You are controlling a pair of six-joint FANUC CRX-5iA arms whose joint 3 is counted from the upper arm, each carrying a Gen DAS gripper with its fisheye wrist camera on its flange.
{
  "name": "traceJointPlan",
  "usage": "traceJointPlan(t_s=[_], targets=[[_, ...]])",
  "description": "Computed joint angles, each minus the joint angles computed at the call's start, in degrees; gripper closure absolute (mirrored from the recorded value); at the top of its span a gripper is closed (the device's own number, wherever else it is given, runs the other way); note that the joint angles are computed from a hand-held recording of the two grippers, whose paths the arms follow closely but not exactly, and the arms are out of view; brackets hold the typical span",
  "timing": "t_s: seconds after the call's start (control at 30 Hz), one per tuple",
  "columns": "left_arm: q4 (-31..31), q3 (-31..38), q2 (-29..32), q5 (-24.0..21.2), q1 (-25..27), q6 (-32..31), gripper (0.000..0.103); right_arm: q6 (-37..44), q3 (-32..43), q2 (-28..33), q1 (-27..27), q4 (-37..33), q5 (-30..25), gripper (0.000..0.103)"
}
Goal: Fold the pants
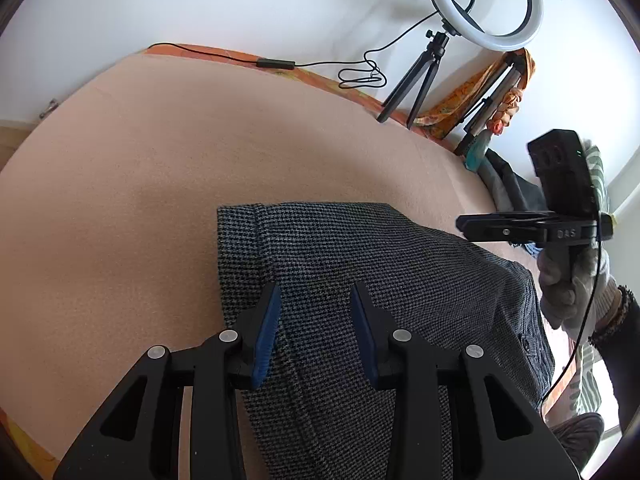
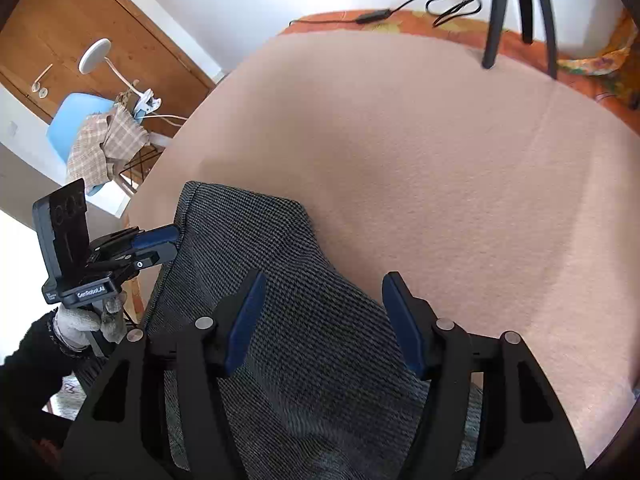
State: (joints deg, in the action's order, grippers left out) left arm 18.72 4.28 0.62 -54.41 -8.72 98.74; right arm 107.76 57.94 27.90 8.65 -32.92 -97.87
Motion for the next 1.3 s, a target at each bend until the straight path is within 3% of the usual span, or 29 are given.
traceJointPlan(t_s=[0.13,0.23,0.3,0.33,0.43,0.5,0.57,0.6,0.7,0.73,0.83,0.87,1.0,1.1,1.23,1.3], targets=[[1.10,-1.57,-1.61,-0.24,1.42,-1.21,0.069,-4.51,9.98,7.95,1.20,-3.25,-8.45,0.037],[2.19,-2.54,-2.04,-0.77,2.49,-1.75,0.069,-5.29,8.97,8.02,-0.04,-9.30,-7.74,0.036],[2.11,-2.32,-1.67,-1.81,2.77,-1.80,0.069,-5.00,6.32,6.90,0.41,-9.77,-6.06,0.053],[2.29,-2.15,-1.38,-2.38,2.84,-1.98,0.069,-4.24,4.61,5.93,1.23,-8.23,-4.95,0.068],[1.76,-1.57,-1.08,-3.16,2.59,-2.17,0.069,-0.70,-2.53,0.89,3.93,-2.48,0.65,0.088],[0.70,-1.15,-1.24,-3.15,2.30,-1.72,0.069,3.91,-9.42,-4.74,5.80,1.66,7.98,0.092],[0.15,-1.03,-1.43,-2.71,2.17,-1.11,0.069,10.94,-18.35,-11.54,9.19,8.26,19.41,0.094],[-0.15,-0.77,-1.29,-2.70,2.07,-0.90,0.069,12.76,-19.90,-12.48,10.38,10.63,21.63,0.094],[-1.56,0.95,-0.43,-3.37,1.58,0.25,0.069,8.15,-14.95,-7.24,11.56,14.27,16.88,0.093],[-1.78,1.54,-0.20,-3.54,1.39,0.41,0.069,6.56,-12.90,-5.29,11.68,15.38,15.09,0.088],[-2.15,2.66,-0.12,-2.96,0.78,0.04,0.069,0.75,-9.57,-3.98,9.30,12.60,13.79,0.060],[-1.87,3.10,0.13,-2.92,0.62,-0.42,0.069,-0.60,-9.01,-4.63,7.30,9.17,13.80,0.057],[0.37,4.35,1.35,-1.99,-0.11,-2.44,0.069,-2.82,-13.97,-10.74,0.84,1.19,17.44,0.056],[-0.15,6.70,3.51,-2.49,-1.23,-3.54,0.062,-1.84,-18.42,-14.62,-3.16,-3.92,17.80,0.056],[-2.51,9.54,6.77,-7.06,-0.85,-0.99,0.063,-1.44,-22.29,-15.84,-2.91,-4.47,16.92,0.056],[-1.34,6.28,5.02,-4.64,0.31,-0.96,0.065,-1.39,-22.05,-14.41,-3.58,-5.85,14.39,0.056]])
